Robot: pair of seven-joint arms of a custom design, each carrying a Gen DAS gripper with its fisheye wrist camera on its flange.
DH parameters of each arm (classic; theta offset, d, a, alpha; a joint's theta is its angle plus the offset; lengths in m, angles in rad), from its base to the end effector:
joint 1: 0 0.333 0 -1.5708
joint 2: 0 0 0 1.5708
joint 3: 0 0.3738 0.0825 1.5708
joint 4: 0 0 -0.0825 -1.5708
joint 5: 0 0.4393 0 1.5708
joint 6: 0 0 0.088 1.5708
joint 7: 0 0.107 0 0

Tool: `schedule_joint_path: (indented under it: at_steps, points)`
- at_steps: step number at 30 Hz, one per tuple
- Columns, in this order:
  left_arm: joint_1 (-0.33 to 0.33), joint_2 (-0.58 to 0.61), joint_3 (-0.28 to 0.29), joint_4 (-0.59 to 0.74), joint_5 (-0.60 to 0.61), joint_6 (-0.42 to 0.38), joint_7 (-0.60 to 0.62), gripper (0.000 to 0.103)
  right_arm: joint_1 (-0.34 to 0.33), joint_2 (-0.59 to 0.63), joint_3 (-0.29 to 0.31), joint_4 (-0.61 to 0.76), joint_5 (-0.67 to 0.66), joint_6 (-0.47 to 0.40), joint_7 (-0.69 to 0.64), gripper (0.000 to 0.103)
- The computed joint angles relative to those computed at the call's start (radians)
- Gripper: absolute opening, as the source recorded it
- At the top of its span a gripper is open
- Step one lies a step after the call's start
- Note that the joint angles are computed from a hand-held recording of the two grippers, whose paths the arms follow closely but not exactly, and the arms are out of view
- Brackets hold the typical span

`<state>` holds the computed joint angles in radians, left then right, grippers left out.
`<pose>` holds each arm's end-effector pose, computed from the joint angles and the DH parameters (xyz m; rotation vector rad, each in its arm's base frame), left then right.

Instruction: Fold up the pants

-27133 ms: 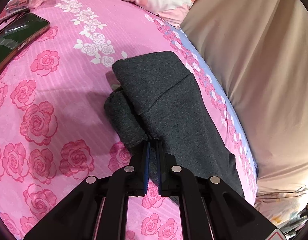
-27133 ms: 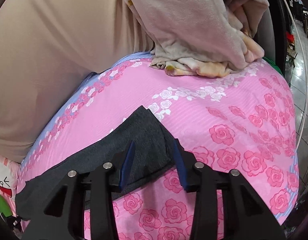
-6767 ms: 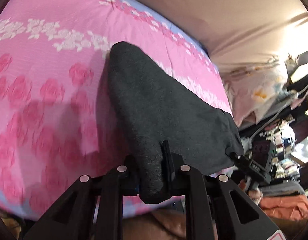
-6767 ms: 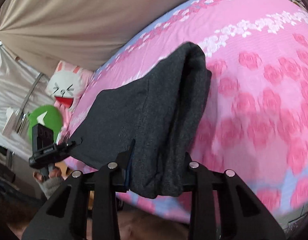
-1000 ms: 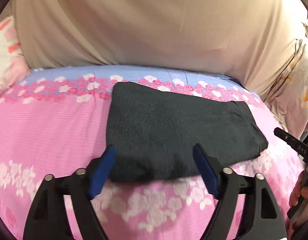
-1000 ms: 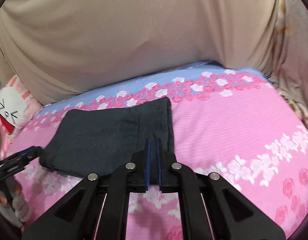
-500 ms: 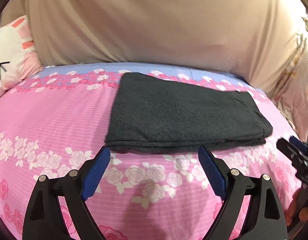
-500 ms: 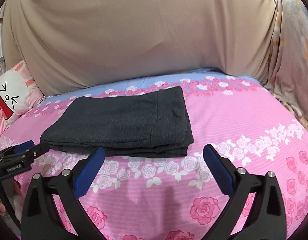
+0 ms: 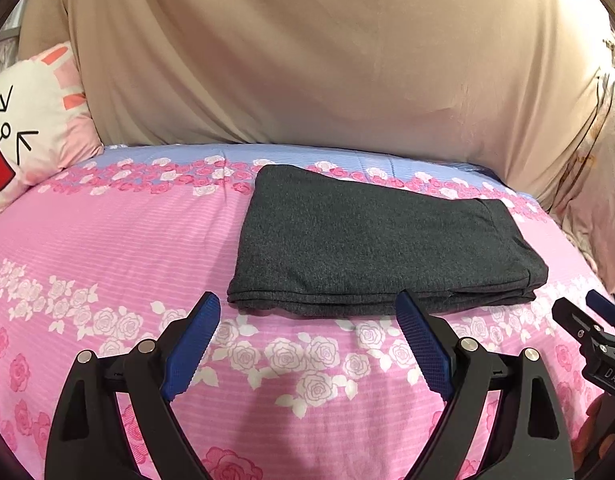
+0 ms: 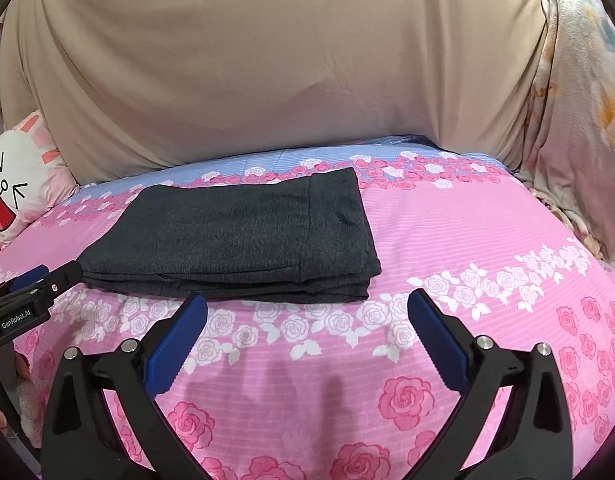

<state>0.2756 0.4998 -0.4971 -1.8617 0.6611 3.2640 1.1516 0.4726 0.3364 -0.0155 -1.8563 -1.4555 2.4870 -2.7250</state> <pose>0.7222 -0.1698 0.4065 -1.4131 1.9743 -1.1099 0.6429 0.3224 0.3895 -1.2681 1.9302 -1.0315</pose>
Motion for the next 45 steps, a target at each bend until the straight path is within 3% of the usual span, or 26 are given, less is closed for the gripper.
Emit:
schedule_joint_path:
  at_steps: [4, 5, 8, 17, 21, 35, 42, 44, 45]
  points:
    - [-0.062, -0.022, 0.072, -0.007, 0.001, 0.012, -0.011, 0.087, 0.0, -0.001, 0.003, -0.002, 0.012, -0.002, -0.004, 0.098]
    - [-0.097, -0.033, 0.114, -0.012, -0.001, 0.02, -0.022, 0.087, -0.001, 0.001, 0.004, -0.001, 0.024, -0.001, -0.012, 0.098]
    - [-0.125, -0.046, 0.145, -0.021, 0.008, 0.016, -0.037, 0.087, 0.001, 0.002, 0.006, -0.001, 0.047, -0.007, -0.024, 0.098]
    - [-0.104, -0.07, 0.126, -0.057, 0.02, 0.018, -0.061, 0.087, 0.004, 0.003, 0.007, -0.001, 0.074, -0.014, -0.046, 0.098]
    - [-0.053, -0.057, 0.067, -0.051, 0.011, -0.005, -0.048, 0.087, 0.006, 0.003, 0.004, -0.001, 0.072, -0.011, -0.049, 0.098]
    - [-0.061, -0.06, 0.072, -0.056, -0.015, -0.005, -0.026, 0.087, 0.009, 0.002, 0.003, 0.0, 0.073, -0.01, -0.054, 0.098]
    - [0.009, -0.045, -0.009, -0.055, -0.013, -0.017, 0.018, 0.087, 0.01, 0.003, 0.003, 0.002, 0.072, -0.011, -0.055, 0.098]
    - [-0.024, -0.054, 0.027, -0.057, -0.025, -0.016, 0.015, 0.087, 0.012, 0.003, 0.003, 0.003, 0.071, -0.013, -0.053, 0.098]
    - [-0.082, -0.069, 0.093, -0.057, -0.027, -0.014, -0.005, 0.087, 0.012, 0.003, 0.003, 0.002, 0.069, -0.013, -0.051, 0.098]
